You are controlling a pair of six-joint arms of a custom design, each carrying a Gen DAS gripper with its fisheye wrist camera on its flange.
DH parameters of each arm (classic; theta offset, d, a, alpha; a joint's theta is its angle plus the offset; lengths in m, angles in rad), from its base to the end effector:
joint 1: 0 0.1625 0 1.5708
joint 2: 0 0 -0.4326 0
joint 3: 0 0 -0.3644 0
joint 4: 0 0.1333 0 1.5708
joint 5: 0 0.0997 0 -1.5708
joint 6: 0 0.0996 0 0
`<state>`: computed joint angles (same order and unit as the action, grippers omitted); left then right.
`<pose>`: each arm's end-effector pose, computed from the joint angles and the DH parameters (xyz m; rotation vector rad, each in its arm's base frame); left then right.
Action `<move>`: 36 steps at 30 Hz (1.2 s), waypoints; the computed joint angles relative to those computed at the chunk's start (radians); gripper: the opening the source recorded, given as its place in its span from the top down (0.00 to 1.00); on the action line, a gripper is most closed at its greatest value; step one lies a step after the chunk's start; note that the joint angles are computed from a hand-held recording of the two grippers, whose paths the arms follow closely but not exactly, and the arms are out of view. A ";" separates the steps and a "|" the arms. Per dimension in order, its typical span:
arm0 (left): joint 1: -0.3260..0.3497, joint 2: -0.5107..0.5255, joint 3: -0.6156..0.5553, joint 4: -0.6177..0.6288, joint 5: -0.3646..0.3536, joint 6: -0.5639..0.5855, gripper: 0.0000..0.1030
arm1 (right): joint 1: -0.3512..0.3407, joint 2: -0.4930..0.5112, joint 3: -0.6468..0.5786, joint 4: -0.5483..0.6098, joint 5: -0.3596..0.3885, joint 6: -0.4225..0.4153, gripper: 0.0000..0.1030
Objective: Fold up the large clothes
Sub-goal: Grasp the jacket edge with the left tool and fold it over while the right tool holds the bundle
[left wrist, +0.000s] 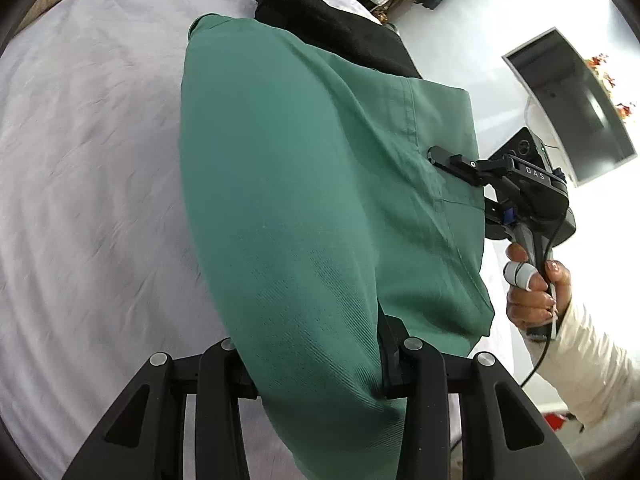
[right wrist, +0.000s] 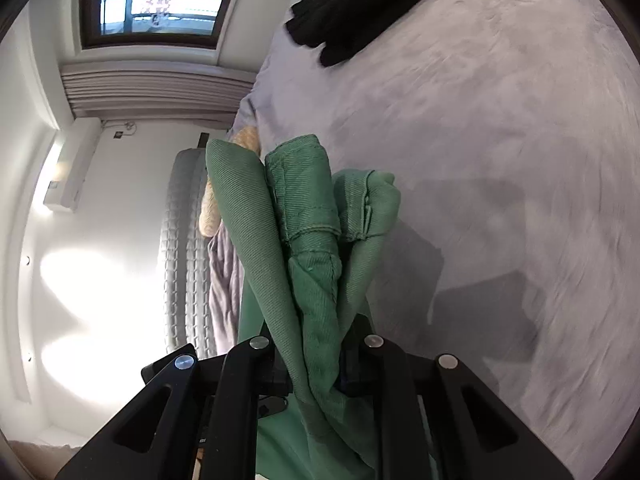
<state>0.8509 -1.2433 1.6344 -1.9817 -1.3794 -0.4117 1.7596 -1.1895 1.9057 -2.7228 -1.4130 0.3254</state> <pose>-0.2664 -0.5347 0.3374 0.4554 2.9504 -0.1786 0.2529 -0.5297 0.2777 0.1437 2.8260 -0.5490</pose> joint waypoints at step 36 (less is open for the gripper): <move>0.016 -0.322 0.158 0.342 0.333 -0.015 0.35 | 0.260 0.255 0.025 0.083 -0.637 0.220 0.98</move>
<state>0.8671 -1.5649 1.7927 -1.6399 -1.0462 -0.4267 2.0199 -0.9348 1.9305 -2.6401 -2.0499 0.5456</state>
